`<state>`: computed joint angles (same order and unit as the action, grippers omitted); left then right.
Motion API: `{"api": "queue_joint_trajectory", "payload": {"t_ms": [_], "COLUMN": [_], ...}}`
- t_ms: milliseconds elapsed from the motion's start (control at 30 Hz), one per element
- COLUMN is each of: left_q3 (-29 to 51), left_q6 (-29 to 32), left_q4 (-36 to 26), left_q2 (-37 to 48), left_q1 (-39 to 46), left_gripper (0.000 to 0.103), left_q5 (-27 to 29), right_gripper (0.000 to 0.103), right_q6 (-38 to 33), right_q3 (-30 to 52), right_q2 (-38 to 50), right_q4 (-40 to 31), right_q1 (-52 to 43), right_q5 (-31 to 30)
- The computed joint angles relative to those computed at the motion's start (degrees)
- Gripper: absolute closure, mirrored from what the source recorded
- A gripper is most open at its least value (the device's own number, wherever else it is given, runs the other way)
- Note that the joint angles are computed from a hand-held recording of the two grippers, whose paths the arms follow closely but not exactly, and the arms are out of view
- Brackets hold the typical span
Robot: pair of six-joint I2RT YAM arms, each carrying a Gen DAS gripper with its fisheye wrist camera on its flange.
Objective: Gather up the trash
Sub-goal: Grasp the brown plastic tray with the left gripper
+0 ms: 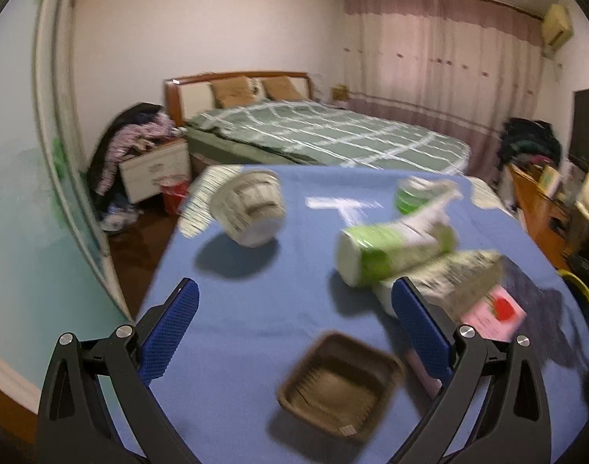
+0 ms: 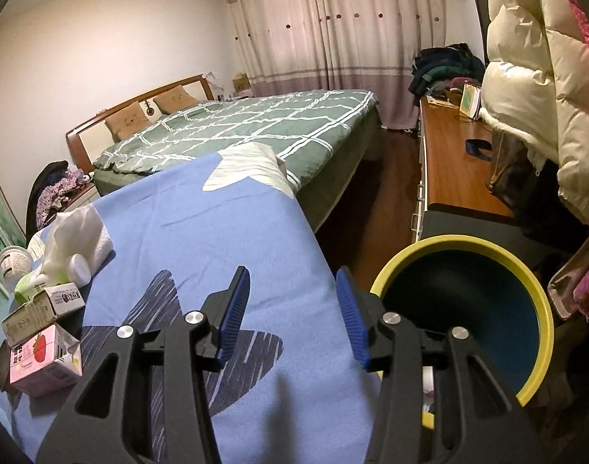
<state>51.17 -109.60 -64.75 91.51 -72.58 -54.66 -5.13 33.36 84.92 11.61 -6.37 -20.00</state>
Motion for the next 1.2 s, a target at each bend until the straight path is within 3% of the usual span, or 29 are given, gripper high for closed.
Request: {"api": "queue_joint_trajectory", "payload": {"t_ms": [167, 300, 767, 833, 867, 900, 1000, 1200], "left_q3": [0.2, -2.2, -10.0, -10.2, -10.4, -10.8, -11.4, -6.3], "left_q6": [7.2, 17.0, 30.5, 31.4, 31.7, 32.2, 32.8, 27.3], "left_q4": [6.7, 15.9, 31.6, 32.4, 32.7, 33.4, 34.3, 24.6], "left_q2": [1.6, 2.2, -0.5, -0.3, -0.3, -0.6, -1.1, -0.9], "left_q1": [-1.9, 0.7, 8.8, 9.6, 9.8, 10.2, 10.2, 5.8], "left_gripper": [0.005, 0.005, 0.005, 0.007, 0.011, 0.02, 0.027, 0.032], "left_q5": [2.8, 7.1, 15.3, 15.8, 16.0, 16.3, 16.2, 12.8], "right_gripper": [0.058, 0.058, 0.058, 0.058, 0.058, 0.058, 0.058, 0.058], "right_q6": [-0.6, -0.8, -0.5, -0.6, -0.6, -0.6, -0.5, 0.2], "right_q3": [0.2, 0.0, 1.3, 1.4, 1.3, 1.3, 1.3, 1.0], "right_q2": [0.3, 0.3, 1.5, 1.6, 1.6, 1.6, 1.5, 1.5], "right_q4": [0.3, 0.3, -1.2, -1.2, -1.2, -1.2, -1.3, -0.3], "right_q1": [0.0, -0.1, -0.3, -0.2, -0.3, -0.2, -0.2, -0.3], "right_q5": [0.1, 0.0, -0.8, -0.7, -0.8, -0.7, -0.8, -1.2]}}
